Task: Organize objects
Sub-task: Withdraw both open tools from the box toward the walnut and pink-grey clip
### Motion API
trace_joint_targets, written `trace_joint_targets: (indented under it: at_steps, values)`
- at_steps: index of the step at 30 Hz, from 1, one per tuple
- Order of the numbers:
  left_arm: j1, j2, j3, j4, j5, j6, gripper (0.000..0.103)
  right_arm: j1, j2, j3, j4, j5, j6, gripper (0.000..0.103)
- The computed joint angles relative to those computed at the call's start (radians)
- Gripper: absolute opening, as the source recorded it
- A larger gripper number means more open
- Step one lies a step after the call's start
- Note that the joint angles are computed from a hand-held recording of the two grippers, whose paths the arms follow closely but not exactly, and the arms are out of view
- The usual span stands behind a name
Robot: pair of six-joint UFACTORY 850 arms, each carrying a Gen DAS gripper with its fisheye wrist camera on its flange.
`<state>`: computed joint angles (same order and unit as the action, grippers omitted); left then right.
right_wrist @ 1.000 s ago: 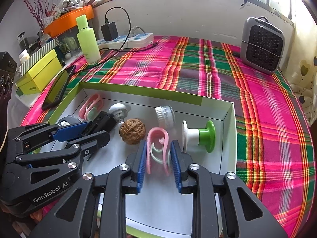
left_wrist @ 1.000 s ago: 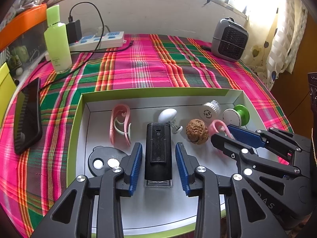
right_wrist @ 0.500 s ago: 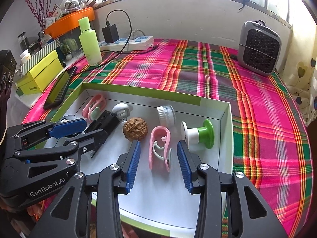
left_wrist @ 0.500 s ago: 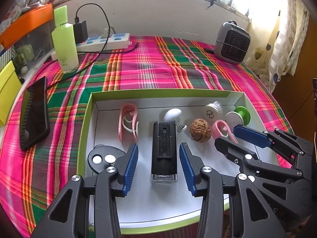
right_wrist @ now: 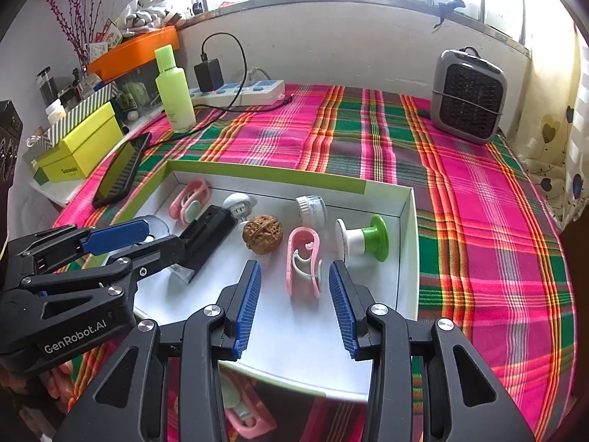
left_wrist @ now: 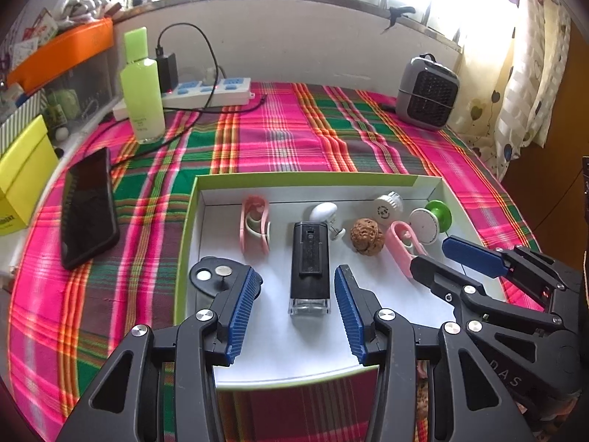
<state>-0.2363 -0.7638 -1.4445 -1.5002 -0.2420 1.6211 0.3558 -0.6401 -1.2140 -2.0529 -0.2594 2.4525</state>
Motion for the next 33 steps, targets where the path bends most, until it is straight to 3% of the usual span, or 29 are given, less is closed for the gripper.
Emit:
trace_joint_targets:
  at_steps: [16,33]
  values:
    - [0.020,0.104,0.146,-0.338,-0.033,0.354,0.044,0.051,0.069,0.087,-0.052,-0.076,0.091,0.040]
    - [0.030,0.200,0.301,-0.536,-0.102,0.582,0.044,0.099,0.144,0.210,-0.124,-0.156,0.230,0.040]
